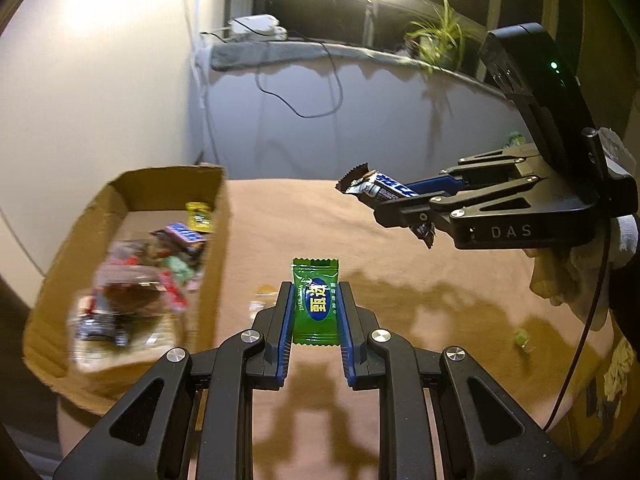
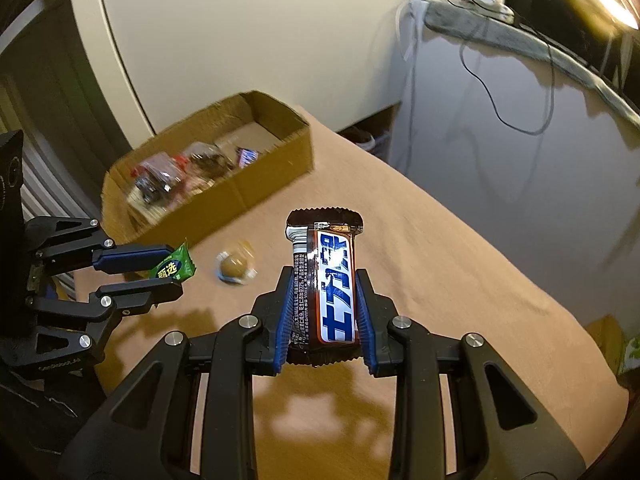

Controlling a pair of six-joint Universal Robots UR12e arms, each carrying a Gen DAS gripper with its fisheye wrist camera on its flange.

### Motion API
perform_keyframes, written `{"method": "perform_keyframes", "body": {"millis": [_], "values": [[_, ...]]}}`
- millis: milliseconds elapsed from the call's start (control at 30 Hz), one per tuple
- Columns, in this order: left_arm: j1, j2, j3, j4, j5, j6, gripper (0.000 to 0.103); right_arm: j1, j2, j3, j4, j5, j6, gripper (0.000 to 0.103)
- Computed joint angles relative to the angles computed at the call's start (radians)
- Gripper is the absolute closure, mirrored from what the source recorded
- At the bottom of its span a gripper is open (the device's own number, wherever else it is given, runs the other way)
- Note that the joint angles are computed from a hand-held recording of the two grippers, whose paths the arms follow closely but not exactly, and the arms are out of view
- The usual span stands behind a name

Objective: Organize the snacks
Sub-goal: 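Carry the chocolate bar and green candy over the cardboard box, then open both grippers to drop the chocolate bar and green candy into the box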

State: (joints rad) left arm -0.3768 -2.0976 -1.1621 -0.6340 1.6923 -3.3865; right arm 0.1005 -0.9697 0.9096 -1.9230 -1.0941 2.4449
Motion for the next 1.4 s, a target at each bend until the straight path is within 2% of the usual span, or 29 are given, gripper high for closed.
{"method": "perform_keyframes", "body": {"millis": [567, 1133, 1400], "values": [[0.049, 0.076, -0.107, 0.061, 0.057, -0.048, 0.084, 0.074, 0.051, -0.091, 0.039, 0.03, 0.0, 0.074], [0.081, 0.094, -0.135, 0.06, 0.091, -0.086, 0.084, 0.133, 0.15, -0.249, 0.124, 0.039, -0.005, 0.074], [0.088, 0.094, -0.138, 0.058, 0.097, -0.096, 0.082, 0.143, 0.187, -0.305, 0.164, 0.036, -0.002, 0.074]]}}
